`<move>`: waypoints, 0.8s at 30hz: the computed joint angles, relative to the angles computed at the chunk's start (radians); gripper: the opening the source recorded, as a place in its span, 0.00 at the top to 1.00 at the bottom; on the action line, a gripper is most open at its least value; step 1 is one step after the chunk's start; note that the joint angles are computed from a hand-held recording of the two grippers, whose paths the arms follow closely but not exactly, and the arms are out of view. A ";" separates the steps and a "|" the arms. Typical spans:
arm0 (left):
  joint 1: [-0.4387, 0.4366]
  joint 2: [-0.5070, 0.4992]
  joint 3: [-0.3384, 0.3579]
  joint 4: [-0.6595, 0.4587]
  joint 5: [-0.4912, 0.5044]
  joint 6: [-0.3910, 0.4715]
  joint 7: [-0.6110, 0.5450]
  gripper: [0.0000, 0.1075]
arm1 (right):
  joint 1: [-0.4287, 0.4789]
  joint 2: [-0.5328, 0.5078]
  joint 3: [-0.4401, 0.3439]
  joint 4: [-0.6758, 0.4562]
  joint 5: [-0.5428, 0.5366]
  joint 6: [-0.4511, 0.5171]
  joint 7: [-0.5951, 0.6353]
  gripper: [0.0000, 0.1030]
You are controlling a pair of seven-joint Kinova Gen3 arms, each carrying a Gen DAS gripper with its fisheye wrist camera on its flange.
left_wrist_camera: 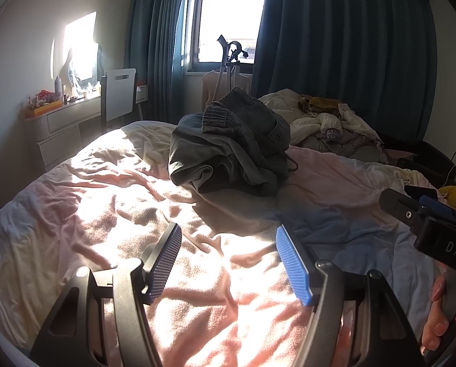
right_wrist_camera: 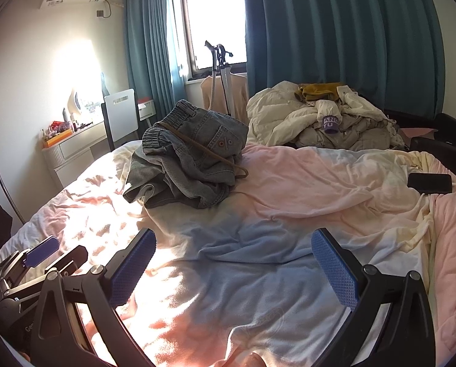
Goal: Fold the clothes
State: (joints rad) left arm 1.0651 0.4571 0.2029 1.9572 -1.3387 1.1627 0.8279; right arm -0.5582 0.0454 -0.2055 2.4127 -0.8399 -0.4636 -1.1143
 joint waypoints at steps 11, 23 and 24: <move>-0.005 -0.004 0.006 0.009 -0.019 -0.017 0.009 0.38 | 0.006 -0.006 -0.002 0.003 0.000 -0.001 -0.005 0.00; 0.003 -0.007 0.005 0.014 -0.024 -0.006 0.025 0.38 | 0.009 -0.007 -0.004 0.002 -0.011 0.001 0.001 0.00; 0.001 -0.007 0.006 0.015 -0.025 -0.008 0.027 0.38 | 0.009 -0.007 -0.005 0.002 -0.011 0.000 0.000 0.00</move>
